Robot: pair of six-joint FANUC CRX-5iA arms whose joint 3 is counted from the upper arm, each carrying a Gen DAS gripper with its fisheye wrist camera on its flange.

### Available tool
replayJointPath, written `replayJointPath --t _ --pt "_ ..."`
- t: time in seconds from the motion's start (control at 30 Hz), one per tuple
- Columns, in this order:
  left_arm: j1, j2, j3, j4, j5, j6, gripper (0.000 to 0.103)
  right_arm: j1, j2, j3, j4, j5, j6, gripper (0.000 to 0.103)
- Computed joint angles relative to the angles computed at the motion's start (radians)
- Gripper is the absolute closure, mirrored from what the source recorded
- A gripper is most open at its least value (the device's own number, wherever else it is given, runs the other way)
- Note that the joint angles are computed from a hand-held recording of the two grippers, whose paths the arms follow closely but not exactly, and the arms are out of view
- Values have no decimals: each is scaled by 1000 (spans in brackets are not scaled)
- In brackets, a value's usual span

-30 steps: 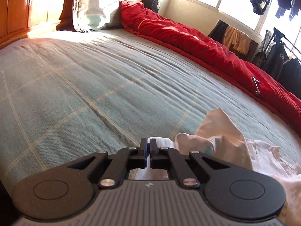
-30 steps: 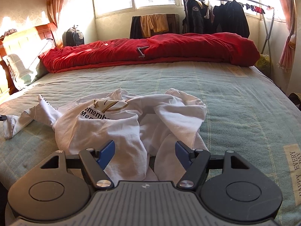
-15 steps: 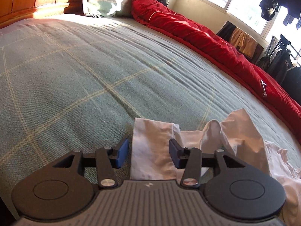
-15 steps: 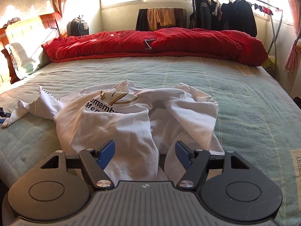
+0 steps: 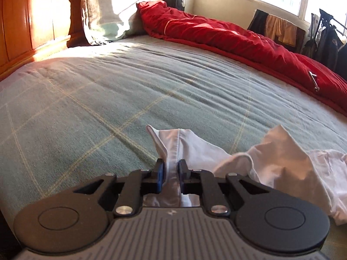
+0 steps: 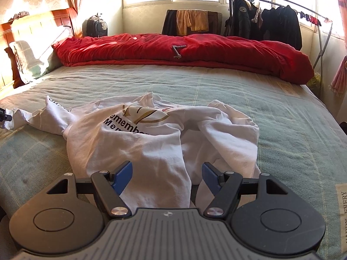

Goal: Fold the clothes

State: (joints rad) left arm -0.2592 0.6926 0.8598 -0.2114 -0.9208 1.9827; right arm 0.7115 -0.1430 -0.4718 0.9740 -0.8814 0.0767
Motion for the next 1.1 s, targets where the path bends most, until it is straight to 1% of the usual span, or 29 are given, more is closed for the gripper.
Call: replayJointPath --t 0.13,0.3,0.37,0.43,0.53,0.57,0.6,0.7,0.77,0.87,1.03,1.1 --pt "21 33 106 -54 -54 51 91 -6 1 0 1 -5 -4 28" --pt "45 71 188 -51 -80 56 91 -10 14 8 -10 -3 6 28" --pt "47 100 240 -53 -114 55 91 -10 16 10 -10 -2 8 28" --pt "49 107 252 -48 -129 57 91 -11 18 11 -9 -2 9 28" --pt "50 123 277 -49 -184 48 90 -12 20 14 -8 -2 12 28" --pt "50 131 287 -47 -206 37 86 -12 21 15 -7 -2 13 28" --pt "52 131 283 -47 -216 40 82 -12 22 16 -7 -2 14 28" --pt "56 126 270 -59 -239 67 77 -13 25 19 -6 -2 17 28" --pt "56 120 269 -79 -253 96 71 -10 25 19 -7 0 25 28" --pt "56 114 273 -106 -276 139 69 -7 23 18 -3 -2 26 28" --pt "53 58 187 -75 -210 114 64 -5 12 6 11 2 4 28" --pt "44 45 157 -37 -186 59 61 -2 6 1 15 4 0 28"
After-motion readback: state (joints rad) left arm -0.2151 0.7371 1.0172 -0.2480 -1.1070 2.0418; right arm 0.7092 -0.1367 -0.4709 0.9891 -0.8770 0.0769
